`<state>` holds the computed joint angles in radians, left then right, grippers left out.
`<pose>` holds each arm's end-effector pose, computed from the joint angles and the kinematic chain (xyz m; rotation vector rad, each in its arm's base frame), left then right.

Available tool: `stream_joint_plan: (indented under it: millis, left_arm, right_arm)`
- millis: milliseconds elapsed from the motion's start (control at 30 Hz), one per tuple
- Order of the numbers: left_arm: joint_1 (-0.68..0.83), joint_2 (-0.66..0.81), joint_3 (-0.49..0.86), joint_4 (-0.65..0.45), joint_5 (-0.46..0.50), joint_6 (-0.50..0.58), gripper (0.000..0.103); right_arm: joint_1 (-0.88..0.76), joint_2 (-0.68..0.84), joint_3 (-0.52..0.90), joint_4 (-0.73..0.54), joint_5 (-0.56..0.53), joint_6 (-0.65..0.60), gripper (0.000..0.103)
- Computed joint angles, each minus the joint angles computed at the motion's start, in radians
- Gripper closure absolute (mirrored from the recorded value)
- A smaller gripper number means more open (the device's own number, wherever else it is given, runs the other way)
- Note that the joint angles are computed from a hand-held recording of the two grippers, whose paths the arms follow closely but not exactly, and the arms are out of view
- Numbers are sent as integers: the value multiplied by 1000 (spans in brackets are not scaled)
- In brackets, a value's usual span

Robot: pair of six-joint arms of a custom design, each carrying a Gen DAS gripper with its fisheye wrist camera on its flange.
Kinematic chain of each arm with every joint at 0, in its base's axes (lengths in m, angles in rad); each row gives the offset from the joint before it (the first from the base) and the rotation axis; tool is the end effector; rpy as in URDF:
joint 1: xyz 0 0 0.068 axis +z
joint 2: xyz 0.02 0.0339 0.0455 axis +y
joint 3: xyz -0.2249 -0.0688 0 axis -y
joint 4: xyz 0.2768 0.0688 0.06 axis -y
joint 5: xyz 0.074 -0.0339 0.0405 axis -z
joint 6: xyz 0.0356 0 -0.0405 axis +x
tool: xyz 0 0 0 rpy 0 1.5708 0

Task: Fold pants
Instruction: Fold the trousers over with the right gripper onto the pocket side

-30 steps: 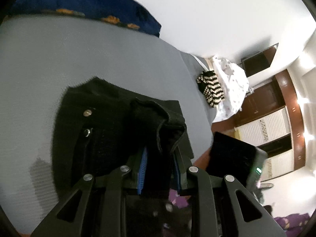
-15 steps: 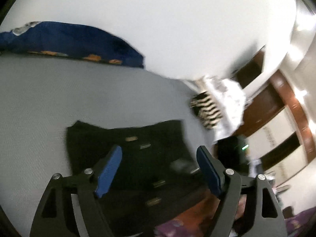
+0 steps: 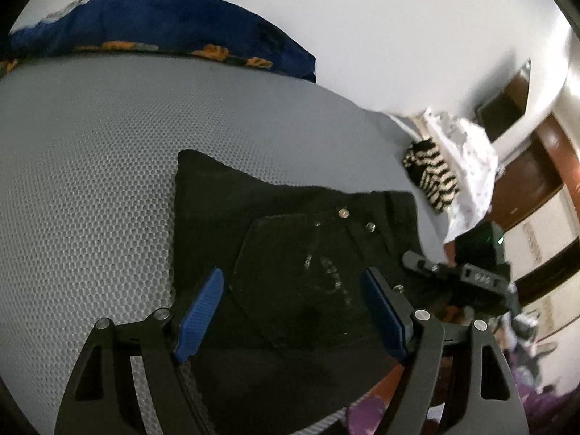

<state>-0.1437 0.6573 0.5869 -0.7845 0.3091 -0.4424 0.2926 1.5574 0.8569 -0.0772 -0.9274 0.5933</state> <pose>0.1896 -0.0384 0.2099 -0.2251 2.4631 -0.6351 0.3128 0.1240 0.1389 -0.1368 2.4379 1.5087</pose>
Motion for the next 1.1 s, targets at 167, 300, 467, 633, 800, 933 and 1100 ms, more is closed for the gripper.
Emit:
stream_joint_plan:
  millis: [167,300,467,633,800,933,1100]
  left_arm:
    - [-92,54,-6,45,-81,14,24]
    - [-116,77,-24,90,-102,15,24]
    - [-117,70,-58,139,-92,23,21]
    - [-132,66,-94,189,-93,21,16]
    - [-204,99,-85,212,-162,52,12]
    - [-149,20,-126,227,-91,27,12]
    - [30,-209,-208,160,64,-30,12]
  right_arm:
    - [-66,4,-33,-7,-13,-55,90]
    - [-67,-9,-7,-81,16,-154,84]
    - [-49,-81,21,-251,124,-277,64]
    - [0,-205,-24,-361,309,-431,86]
    - [14,-235,-43,-381,389,-458,90]
    - [16,-275,-44,-414,424,-476,93]
    - [-11,-390,-83,-398,453,-416,88]
